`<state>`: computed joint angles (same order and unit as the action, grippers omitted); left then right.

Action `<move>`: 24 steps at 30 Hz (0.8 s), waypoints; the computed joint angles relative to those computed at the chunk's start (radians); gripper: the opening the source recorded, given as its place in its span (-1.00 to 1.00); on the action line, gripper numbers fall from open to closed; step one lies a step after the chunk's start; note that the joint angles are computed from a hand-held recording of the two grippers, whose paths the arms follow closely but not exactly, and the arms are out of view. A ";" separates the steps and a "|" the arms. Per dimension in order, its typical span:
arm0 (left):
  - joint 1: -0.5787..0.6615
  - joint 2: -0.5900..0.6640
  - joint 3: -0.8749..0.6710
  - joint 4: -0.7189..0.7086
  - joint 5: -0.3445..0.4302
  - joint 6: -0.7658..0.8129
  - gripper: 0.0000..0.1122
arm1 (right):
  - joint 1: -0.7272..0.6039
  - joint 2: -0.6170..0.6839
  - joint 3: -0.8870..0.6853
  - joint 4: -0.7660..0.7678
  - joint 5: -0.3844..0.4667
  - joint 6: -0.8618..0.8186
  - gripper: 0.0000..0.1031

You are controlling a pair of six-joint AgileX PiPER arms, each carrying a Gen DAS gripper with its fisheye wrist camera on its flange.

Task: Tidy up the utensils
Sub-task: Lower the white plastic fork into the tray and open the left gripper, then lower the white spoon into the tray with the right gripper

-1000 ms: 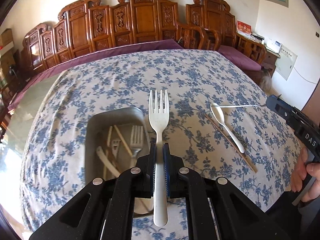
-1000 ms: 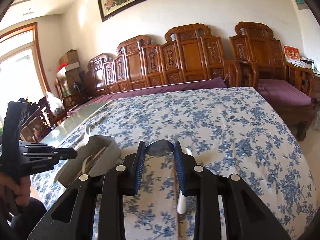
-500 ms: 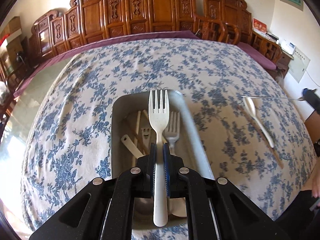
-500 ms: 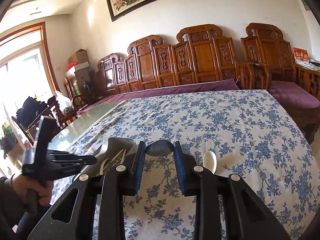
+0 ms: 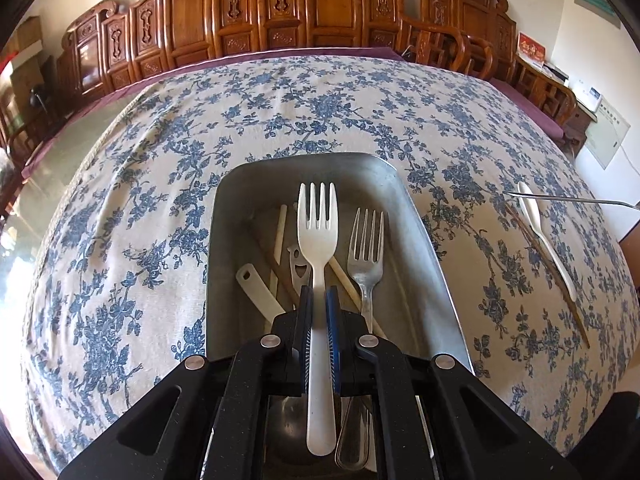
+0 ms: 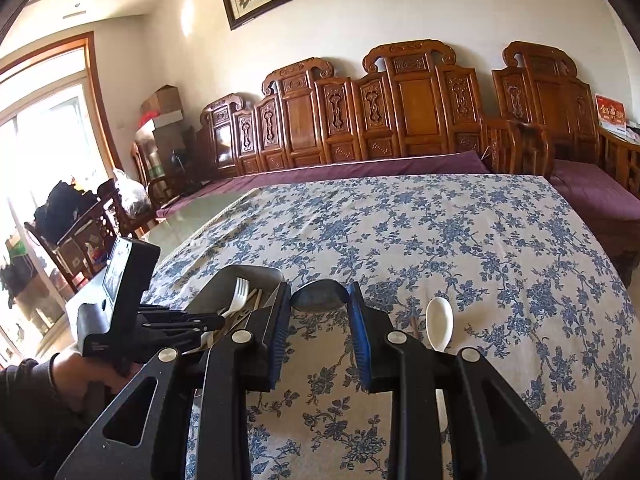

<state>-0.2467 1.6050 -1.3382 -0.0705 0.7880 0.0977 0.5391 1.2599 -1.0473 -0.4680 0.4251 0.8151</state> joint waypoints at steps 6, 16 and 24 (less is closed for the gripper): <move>0.019 -0.036 0.041 -0.032 -0.024 0.024 -0.67 | 0.035 0.025 -0.029 -0.051 0.036 0.052 -0.40; 0.044 -0.149 0.043 -0.053 0.045 0.059 -0.66 | 0.102 0.058 -0.101 -0.114 0.092 0.109 -0.40; 0.085 -0.230 0.038 -0.072 0.074 0.081 -0.65 | 0.201 0.112 -0.194 -0.174 0.148 0.179 -0.40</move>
<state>-0.1615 1.3754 -1.3005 -0.1422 0.8616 0.1787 0.7404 1.3722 -1.2412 -0.6416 0.5733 0.9939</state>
